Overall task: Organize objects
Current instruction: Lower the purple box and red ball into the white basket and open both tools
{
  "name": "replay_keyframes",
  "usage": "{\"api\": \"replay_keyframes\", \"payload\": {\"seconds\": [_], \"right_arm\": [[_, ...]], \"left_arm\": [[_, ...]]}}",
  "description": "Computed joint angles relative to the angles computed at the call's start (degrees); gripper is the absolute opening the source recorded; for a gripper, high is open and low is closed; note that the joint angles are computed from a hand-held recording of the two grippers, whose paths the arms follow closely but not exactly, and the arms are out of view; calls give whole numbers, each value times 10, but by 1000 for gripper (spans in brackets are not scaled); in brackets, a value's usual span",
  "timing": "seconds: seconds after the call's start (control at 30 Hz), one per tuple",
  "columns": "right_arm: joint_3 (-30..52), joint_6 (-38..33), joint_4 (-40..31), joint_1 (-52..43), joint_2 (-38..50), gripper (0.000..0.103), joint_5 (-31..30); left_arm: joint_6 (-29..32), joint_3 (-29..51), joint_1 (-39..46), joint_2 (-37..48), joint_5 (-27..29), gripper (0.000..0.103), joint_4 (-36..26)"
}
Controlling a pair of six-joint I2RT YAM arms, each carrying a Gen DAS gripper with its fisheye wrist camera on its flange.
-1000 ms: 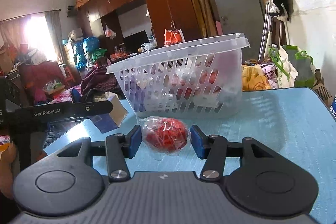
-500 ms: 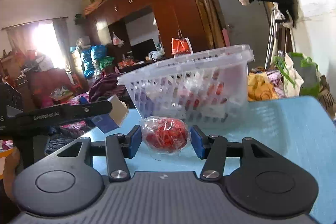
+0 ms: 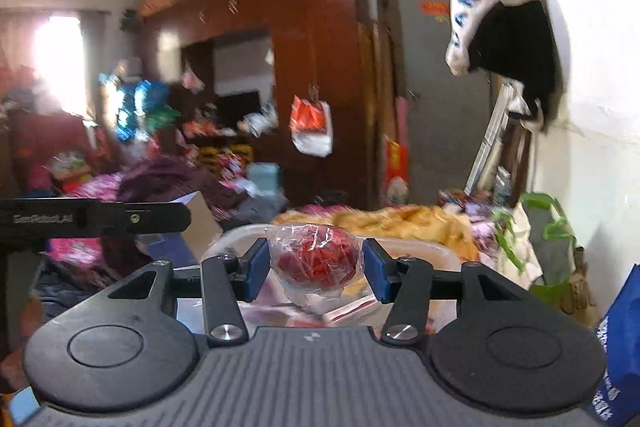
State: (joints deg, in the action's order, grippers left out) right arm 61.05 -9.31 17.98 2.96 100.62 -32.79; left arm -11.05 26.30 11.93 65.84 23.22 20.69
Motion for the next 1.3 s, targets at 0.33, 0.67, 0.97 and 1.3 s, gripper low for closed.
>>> {"api": "replay_keyframes", "payload": {"seconds": [0.33, 0.67, 0.97, 1.3], "right_arm": [[-27, -18, 119, -17, 46, 103, -11], [-129, -29, 112, -82, -24, 103, -93], [-111, -22, 67, -79, -31, 103, -33], [-110, -21, 56, -86, -29, 103, 1]], "left_arm": [[-39, 29, 24, 155, 3, 93, 107], [-3, -115, 31, 1, 6, 103, 128], [30, -117, -12, -67, -49, 103, 48], [64, -118, -56, -64, -124, 103, 27]]}}
